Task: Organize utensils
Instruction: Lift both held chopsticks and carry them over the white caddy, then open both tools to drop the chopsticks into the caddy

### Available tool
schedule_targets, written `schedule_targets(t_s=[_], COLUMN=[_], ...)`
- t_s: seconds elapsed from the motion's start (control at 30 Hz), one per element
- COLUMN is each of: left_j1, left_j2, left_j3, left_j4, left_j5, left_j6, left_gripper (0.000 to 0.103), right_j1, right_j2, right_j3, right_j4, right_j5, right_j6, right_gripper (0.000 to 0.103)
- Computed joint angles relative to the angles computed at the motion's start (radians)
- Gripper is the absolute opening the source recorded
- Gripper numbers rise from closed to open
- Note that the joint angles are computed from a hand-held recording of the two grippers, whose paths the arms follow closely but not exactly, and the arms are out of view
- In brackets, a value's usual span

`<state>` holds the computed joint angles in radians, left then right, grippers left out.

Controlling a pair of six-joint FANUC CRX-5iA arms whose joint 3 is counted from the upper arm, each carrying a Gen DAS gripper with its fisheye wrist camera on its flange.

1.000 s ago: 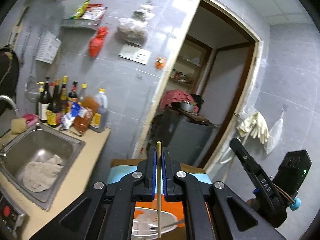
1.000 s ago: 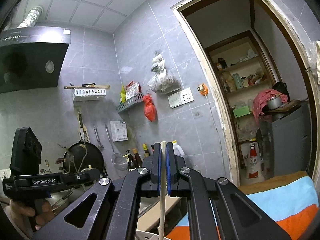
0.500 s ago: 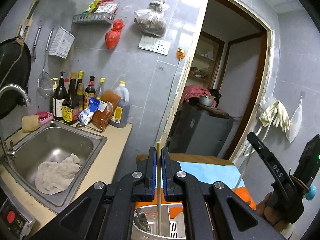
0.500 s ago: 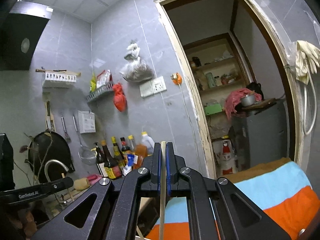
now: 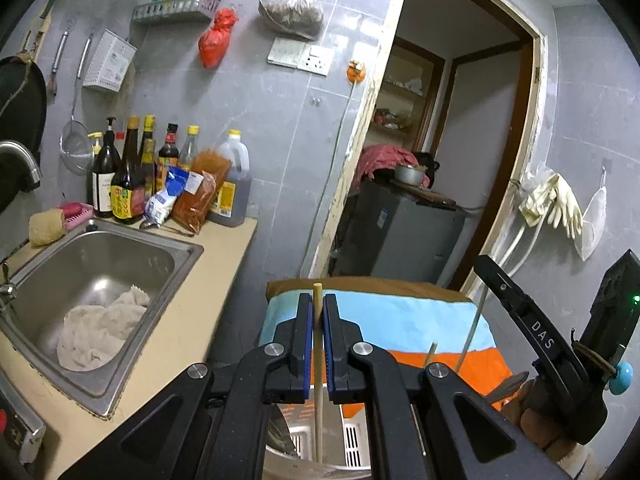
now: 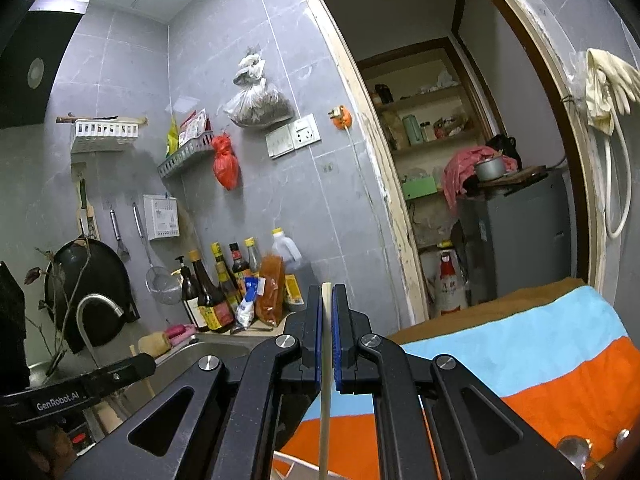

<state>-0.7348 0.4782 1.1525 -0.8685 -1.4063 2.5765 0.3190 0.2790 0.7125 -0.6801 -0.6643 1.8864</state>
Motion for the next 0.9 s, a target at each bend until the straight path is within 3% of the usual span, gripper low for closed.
schedule_targets(t_s=[0.33, 0.47, 0.63, 0.77, 0.83, 0.9], left_j1=[0.031, 0.034, 0.015, 0.009, 0.005, -0.012], left_j2=[-0.035, -0.04, -0.042, -0.028, -0.023, -0.006], left_j3=[-0.053, -0.06, -0.056, -0.033, -0.023, 0.006], left_j4=[0.08, 0.085, 0.05, 0.042, 0.033, 0.005], left_j5=[0.035, 0.036, 0.056, 0.049, 0.049, 0.044], left_j6=[0.062, 0.085, 0.105, 0.105, 0.1, 0.095], left_gripper=[0.005, 0.008, 0.034, 0.037, 0.041, 0.053], right_j1=[-0.008, -0.02, -0.034, -0.062, -0.074, -0.091], right_j2=[0.005, 0.001, -0.015, -0.028, -0.031, -0.039], right_j3=[0.018, 0.021, 0.018, 0.021, 0.027, 0.03], right_j4=[-0.004, -0.028, -0.035, -0.06, -0.065, -0.068], right_j5=[-0.068, -0.088, -0.088, -0.088, -0.093, -0.096], right_j6=[-0.007, -0.004, -0.002, 0.012, 0.015, 0.025], right_gripper=[0.009, 0.034, 0.035, 0.05, 0.052, 0.065])
